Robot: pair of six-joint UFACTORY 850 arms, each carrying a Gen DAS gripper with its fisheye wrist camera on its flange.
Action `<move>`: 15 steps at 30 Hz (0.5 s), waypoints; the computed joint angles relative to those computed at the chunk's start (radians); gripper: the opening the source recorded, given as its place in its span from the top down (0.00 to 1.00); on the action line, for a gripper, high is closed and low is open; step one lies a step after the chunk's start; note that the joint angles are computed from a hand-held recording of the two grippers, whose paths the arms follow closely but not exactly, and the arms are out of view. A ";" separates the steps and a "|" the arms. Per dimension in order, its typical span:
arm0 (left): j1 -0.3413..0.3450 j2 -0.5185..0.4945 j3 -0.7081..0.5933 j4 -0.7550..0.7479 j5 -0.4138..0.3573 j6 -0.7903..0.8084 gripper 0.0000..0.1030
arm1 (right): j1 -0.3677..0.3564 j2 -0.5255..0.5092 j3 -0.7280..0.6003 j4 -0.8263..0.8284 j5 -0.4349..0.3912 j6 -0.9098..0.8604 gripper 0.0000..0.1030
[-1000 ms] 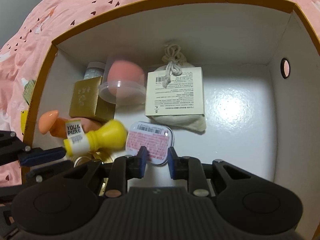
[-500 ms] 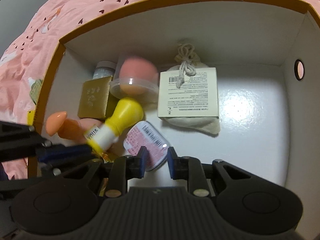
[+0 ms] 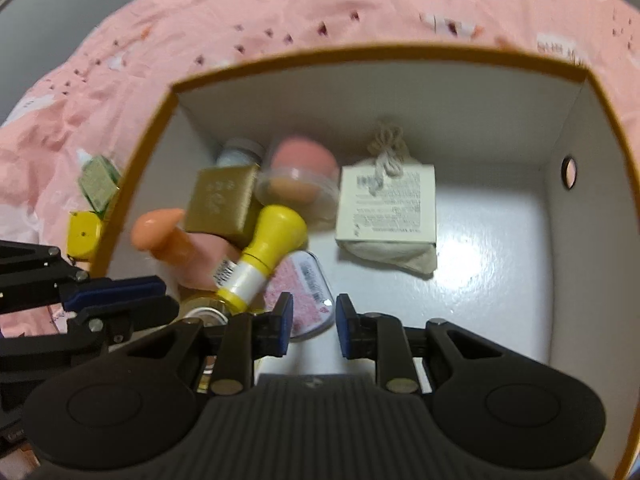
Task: Organize rigid objects
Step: 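Withdraw both tools from the box toward the green spray bottle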
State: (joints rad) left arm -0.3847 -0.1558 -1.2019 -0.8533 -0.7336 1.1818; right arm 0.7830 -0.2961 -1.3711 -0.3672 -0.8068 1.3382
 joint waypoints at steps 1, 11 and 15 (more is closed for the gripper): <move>0.006 0.015 0.015 -0.028 0.024 0.020 0.80 | 0.010 0.003 -0.003 -0.028 -0.003 0.028 0.70; 0.074 0.109 0.118 -0.349 0.206 0.237 0.62 | 0.118 -0.038 -0.116 -0.365 -0.097 0.239 0.54; 0.102 0.118 0.129 -0.363 0.251 0.221 0.49 | 0.127 -0.089 -0.200 -0.398 -0.093 0.191 0.42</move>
State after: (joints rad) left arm -0.2826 -0.0381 -1.0726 -1.2164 -0.4822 1.4032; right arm 0.9095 -0.3854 -1.5710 -0.7652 -0.9002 1.5297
